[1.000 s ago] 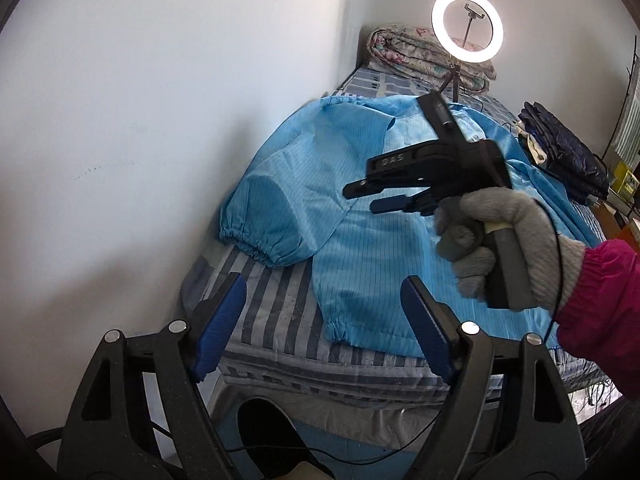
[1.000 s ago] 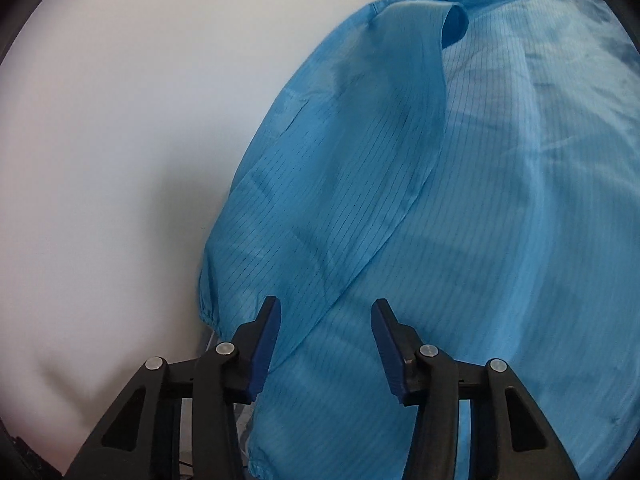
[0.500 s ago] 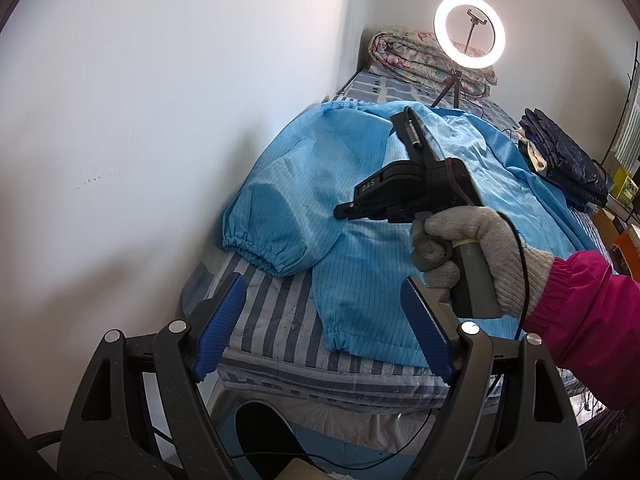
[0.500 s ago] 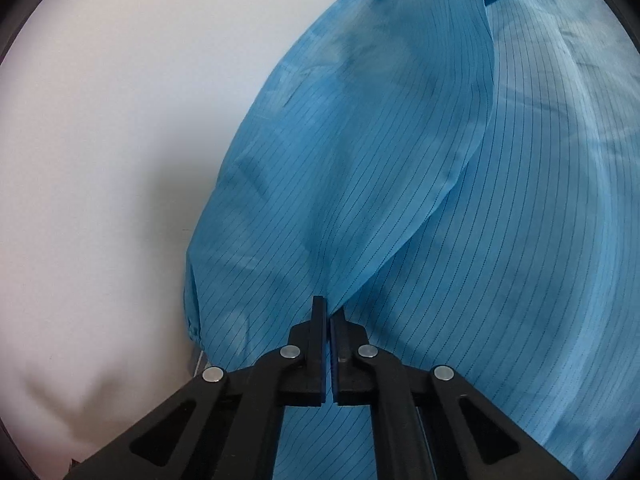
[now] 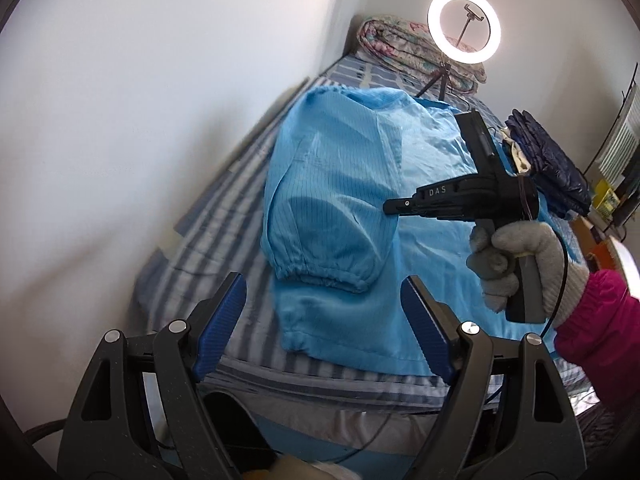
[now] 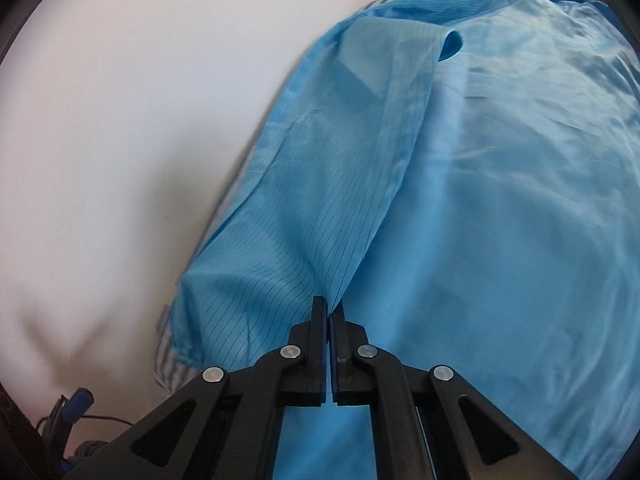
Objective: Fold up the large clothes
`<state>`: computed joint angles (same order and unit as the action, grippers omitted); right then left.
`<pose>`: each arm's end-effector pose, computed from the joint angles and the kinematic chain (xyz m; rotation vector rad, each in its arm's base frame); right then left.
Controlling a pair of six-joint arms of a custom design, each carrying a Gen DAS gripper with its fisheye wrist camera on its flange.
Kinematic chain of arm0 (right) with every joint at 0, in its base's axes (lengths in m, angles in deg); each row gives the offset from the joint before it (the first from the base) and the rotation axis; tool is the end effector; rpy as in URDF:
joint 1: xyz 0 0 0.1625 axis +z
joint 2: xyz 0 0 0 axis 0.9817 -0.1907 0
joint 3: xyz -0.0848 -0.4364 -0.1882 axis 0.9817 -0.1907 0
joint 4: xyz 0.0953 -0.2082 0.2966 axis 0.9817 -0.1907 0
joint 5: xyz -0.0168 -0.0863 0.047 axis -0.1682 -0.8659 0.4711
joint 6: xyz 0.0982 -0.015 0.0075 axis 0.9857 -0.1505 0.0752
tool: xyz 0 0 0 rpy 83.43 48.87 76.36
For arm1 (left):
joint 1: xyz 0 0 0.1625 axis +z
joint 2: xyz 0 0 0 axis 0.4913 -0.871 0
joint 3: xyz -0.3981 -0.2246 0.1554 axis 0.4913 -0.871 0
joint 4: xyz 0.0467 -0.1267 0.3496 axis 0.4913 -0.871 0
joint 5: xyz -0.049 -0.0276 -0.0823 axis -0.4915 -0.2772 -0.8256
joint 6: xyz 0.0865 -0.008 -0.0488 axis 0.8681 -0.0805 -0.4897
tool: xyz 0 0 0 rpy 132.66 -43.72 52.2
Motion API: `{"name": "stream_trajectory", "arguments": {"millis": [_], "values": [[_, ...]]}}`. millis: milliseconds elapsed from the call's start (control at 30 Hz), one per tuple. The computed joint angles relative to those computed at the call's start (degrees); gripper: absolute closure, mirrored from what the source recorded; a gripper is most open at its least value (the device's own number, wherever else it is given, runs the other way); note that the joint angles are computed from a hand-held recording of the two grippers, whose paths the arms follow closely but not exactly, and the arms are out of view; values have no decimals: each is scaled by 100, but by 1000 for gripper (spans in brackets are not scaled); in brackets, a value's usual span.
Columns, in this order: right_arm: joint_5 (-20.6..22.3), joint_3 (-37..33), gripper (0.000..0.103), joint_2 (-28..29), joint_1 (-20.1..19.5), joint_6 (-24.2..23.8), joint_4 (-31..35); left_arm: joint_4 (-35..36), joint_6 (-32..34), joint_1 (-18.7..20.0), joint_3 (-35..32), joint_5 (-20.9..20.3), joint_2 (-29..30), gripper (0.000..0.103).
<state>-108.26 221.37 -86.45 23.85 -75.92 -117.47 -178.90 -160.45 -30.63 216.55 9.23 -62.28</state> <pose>0.1986 -0.3750 0.1765 0.4642 -2.8679 0.2884 -0.2570 -0.1906 0.1974 0.2848 2.4675 -0.8782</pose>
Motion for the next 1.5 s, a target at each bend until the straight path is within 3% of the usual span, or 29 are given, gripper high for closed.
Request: {"name": "stream_trajectory", "arguments": {"millis": [67, 167, 267, 367, 433, 533, 667, 767, 800, 867, 967, 1100, 1400, 1500], "values": [[-52, 52, 103, -173, -96, -53, 110, -522, 210, 247, 42, -42, 153, 23], [-130, 106, 103, -432, -151, -210, 230, -1103, 440, 680, 38, -109, 365, 36], [-146, 155, 103, -477, -145, -397, 213, -1548, 568, 1142, 15, -195, 605, 37], [-414, 378, 96, -284, -21, -554, -317, -1436, 680, 1442, -92, -177, 864, 37], [-594, 296, 77, -80, -2, -693, -657, -1496, 705, 1613, -115, -171, 1037, 37], [-498, 452, 77, -323, 48, -814, -838, -1940, 783, 1923, -68, -258, 1230, 37], [-487, 545, 77, -396, 148, -1194, -1130, -2388, 1018, 2243, -60, -406, 1483, 57], [-345, 562, 77, -290, 64, -1315, -1178, -2630, 1194, 2388, -59, -464, 1654, 64], [-297, 565, 77, -196, 45, -1297, -1216, -2611, 1211, 2406, -77, -453, 1690, 68], [-212, 609, 78, -170, -29, -1268, -1208, -2449, 1172, 2418, -119, -424, 1700, 88], [-108, 565, 78, 58, -143, -1237, -1286, -2261, 1024, 2350, -137, -315, 1634, 96], [-36, 500, 78, 215, -127, -1140, -1340, -1805, 795, 2136, -167, 24, 1391, 99], [126, 215, 79, 557, -21, -661, -1394, -350, 490, 1270, -533, 938, 756, 101], [213, 105, 80, 765, 24, -518, -1384, -188, 505, 1025, -646, 1151, 726, 101]]}}
